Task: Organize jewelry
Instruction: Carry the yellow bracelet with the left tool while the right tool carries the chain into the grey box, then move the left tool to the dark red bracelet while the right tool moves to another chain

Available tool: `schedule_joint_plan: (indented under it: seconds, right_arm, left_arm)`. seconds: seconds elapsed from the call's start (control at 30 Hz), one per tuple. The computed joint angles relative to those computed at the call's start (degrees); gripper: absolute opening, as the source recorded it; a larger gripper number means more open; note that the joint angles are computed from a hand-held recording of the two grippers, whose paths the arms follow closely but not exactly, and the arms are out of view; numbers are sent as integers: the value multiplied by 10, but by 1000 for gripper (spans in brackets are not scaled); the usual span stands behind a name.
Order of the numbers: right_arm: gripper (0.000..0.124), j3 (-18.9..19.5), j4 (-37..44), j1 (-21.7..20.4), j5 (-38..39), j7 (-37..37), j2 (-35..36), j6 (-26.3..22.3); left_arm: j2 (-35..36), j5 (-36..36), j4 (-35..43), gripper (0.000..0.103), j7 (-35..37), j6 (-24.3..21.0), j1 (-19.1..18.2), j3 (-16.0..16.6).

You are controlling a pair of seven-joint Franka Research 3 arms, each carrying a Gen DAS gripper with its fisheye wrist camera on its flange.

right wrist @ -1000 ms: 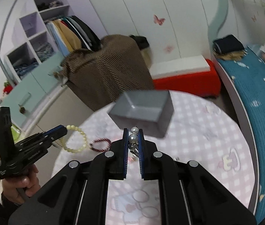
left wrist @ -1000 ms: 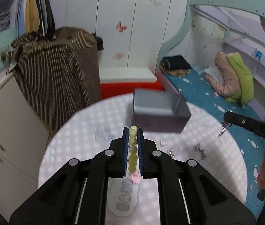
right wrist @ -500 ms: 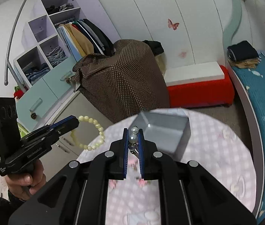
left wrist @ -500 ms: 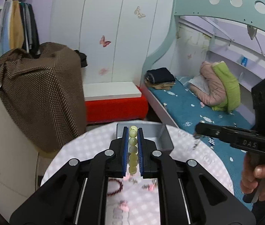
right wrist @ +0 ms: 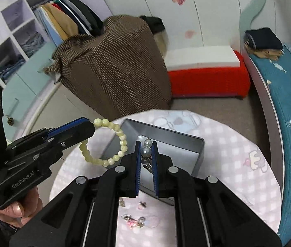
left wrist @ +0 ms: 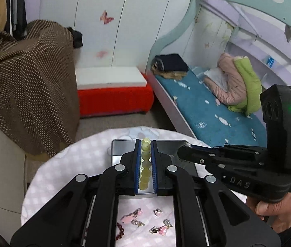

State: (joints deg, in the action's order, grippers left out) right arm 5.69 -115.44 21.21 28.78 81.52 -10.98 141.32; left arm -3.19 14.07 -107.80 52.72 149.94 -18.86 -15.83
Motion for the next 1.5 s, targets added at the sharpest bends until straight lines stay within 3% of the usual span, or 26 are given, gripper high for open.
schedule_joint_plan:
  seconds: [0.3,0.33,0.4,0.43,0.5,0.57,0.6,0.87,1.07,1.5]
  right_arm:
    - [15,6,25,-12,-65,52,32,-30]
    - [18,7,25,-12,-72,57,32,-28]
    - [30,6,20,-12,-72,60,27,-25]
    - [34,6,17,-11,-72,60,25,-22]
    - [62,6,7,-12,-74,67,17,-9]
    - [86,9,-15,-17,-87,91,-2,23]
    - [95,8,-27,-17,-84,95,-13,39]
    - [95,36,-98,-48,-163,196,-109,105]
    - [95,64,-138,-68,-208,249,-188,130]
    - [95,136,-252,-99,-262,320,-391,120]
  left_arm:
    - [50,6,46,12,1,-45,-2,2]
    - [51,10,47,17,-3,-49,-2,3]
    - [42,22,39,50,-20,-46,-2,4]
    - [35,30,31,60,-31,-40,-2,5]
    - [17,57,17,82,-63,-35,1,5]
    - [-4,83,1,91,-94,-34,5,3]
    - [-14,94,-7,91,-108,-33,7,2]
    - [-142,207,-92,96,-228,-40,38,-37]
    - [-232,264,-125,96,-287,-91,58,-82]
    - [-381,260,-183,98,-327,-183,40,-141]
